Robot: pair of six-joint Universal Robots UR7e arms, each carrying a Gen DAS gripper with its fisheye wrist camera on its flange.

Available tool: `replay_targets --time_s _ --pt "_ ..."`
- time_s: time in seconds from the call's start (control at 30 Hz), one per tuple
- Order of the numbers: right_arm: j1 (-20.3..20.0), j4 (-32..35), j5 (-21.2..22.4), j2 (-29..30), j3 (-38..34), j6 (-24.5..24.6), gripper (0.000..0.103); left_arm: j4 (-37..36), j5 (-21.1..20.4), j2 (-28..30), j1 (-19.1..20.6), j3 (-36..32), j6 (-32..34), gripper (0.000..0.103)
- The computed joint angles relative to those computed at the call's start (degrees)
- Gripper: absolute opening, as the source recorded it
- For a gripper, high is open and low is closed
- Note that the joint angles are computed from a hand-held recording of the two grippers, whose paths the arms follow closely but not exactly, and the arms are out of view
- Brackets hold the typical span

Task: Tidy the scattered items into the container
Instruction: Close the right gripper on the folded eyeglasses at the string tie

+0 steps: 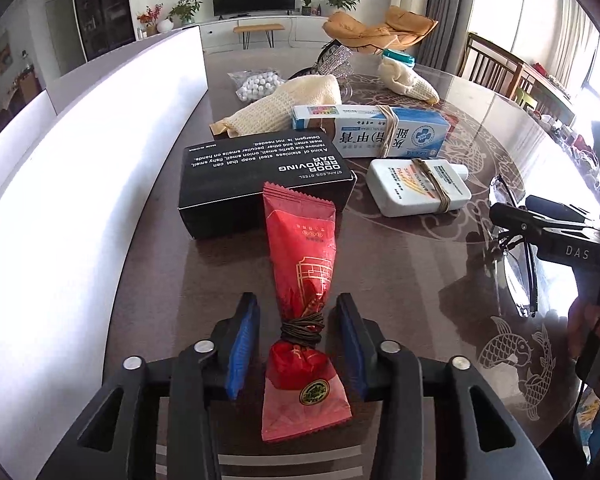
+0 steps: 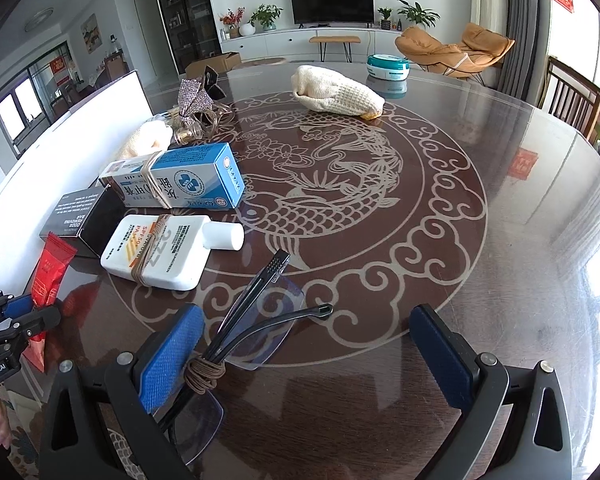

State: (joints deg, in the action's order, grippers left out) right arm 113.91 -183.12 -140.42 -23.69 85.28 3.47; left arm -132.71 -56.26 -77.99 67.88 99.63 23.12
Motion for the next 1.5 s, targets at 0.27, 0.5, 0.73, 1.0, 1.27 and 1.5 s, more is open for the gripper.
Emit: replay_targets --time_s 0.27,0.5,0.73,1.0,1.27,1.5 --pt "0.3 -1.4 5.0 -1.5 3.3 -3.6 0.103 -4.5 1.0 0.6 0.5 0.8 1.7 0.066" --pt "1.5 -0.9 3.1 -2.3 5.8 -0.3 0.103 -6.0 0.8 0.8 0.3 1.3 2.5 0.067" --pt "3.6 6.2 -3.5 1.6 0.6 0.7 0.103 -6.6 1.1 0.9 0.2 1.6 2.1 0.068" --pt "3.4 14.0 -3.5 0.4 -0.3 6.1 0.103 -6.3 1.5 0.9 -0.1 1.8 1.5 0.08" --pt "2.8 31.2 -1.0 -1.6 -3.9 14.1 0.103 -3.2 1.6 1.0 -0.2 0.8 0.9 0.084" --pt "0.8 51.8 9.7 -3.8 -11.3 24.2 0.096 9.5 2.0 1.8 -1.7 -3.2 -1.5 0.062"
